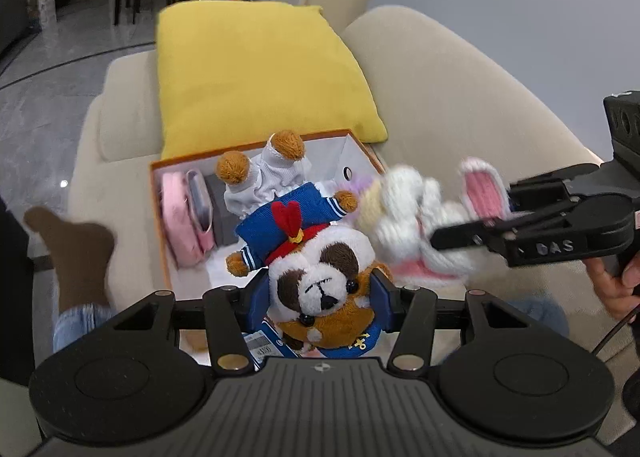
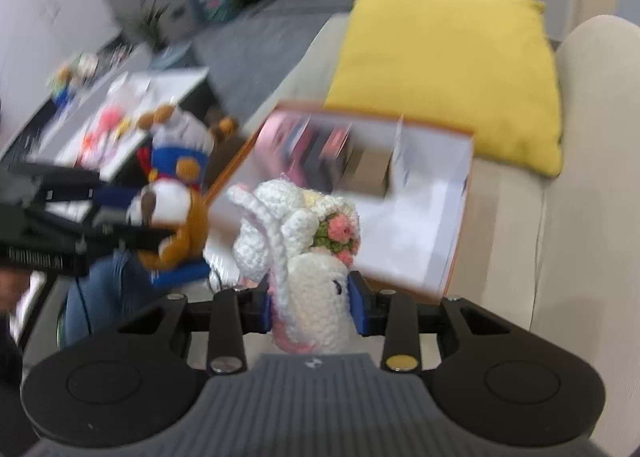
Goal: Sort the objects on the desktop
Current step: 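Carry the dog plush with the left tool while the right tool carries the bunny into the orange box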
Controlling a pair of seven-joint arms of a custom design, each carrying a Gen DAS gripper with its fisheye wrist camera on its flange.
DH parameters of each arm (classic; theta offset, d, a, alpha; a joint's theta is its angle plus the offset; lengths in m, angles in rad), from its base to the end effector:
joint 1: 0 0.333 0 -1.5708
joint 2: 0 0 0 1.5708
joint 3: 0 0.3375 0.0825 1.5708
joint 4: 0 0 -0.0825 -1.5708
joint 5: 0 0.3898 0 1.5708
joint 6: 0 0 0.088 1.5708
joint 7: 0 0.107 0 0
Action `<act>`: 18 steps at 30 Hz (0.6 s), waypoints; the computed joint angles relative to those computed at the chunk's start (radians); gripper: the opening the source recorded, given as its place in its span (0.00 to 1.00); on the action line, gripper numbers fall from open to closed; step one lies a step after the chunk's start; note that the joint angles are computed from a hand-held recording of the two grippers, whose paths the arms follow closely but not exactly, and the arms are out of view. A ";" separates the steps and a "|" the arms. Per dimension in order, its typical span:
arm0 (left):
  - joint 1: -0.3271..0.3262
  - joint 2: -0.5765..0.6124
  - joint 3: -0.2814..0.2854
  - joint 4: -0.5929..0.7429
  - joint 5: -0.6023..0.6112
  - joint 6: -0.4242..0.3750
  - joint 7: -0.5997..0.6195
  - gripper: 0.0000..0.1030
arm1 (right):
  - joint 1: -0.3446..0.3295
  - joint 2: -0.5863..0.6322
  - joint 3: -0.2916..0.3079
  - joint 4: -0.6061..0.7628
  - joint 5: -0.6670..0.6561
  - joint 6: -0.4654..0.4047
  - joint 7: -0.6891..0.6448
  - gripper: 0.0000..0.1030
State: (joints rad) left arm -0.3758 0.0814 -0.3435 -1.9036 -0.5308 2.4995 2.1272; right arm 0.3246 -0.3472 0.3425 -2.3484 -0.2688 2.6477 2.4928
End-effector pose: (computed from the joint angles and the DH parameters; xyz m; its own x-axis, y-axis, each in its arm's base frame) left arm 0.4784 -0.4065 0.5335 -0.8182 -0.5347 0.2115 -0.5445 0.6024 -0.5836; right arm 0.3714 0.3209 0.5462 0.0320 -0.9770 -0.2109 -0.7960 0.1027 -0.5965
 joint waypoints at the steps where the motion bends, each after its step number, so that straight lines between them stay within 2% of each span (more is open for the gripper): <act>1: -0.006 0.046 -0.002 0.049 0.022 -0.017 -0.007 0.58 | -0.042 0.014 0.027 0.016 -0.053 -0.008 0.054 0.37; 3: -0.011 0.137 -0.013 0.142 0.073 -0.066 -0.021 0.57 | -0.106 0.059 0.075 0.055 -0.183 -0.057 0.169 0.37; 5: -0.018 0.231 -0.028 0.228 0.129 -0.097 -0.029 0.58 | -0.126 0.119 0.094 0.107 -0.276 -0.128 0.248 0.37; 7: -0.032 0.326 -0.040 0.313 0.200 -0.120 -0.035 0.58 | -0.121 0.162 0.076 0.120 -0.298 -0.147 0.302 0.37; 10: -0.025 0.442 -0.074 0.433 0.227 -0.172 -0.018 0.57 | -0.104 0.221 0.042 0.140 -0.329 -0.150 0.361 0.37; 11: -0.024 0.479 -0.083 0.479 0.234 -0.201 -0.013 0.57 | -0.096 0.246 0.038 0.163 -0.357 -0.186 0.379 0.37; 13: -0.030 0.552 -0.093 0.573 0.248 -0.267 -0.008 0.57 | -0.075 0.282 0.021 0.197 -0.390 -0.235 0.393 0.37; 15: -0.050 0.608 -0.087 0.643 0.274 -0.297 -0.022 0.55 | -0.055 0.315 -0.009 0.217 -0.361 -0.234 0.375 0.37; 18: -0.056 0.639 -0.093 0.645 0.290 -0.244 0.003 0.55 | -0.023 0.353 -0.049 0.244 -0.347 -0.251 0.359 0.37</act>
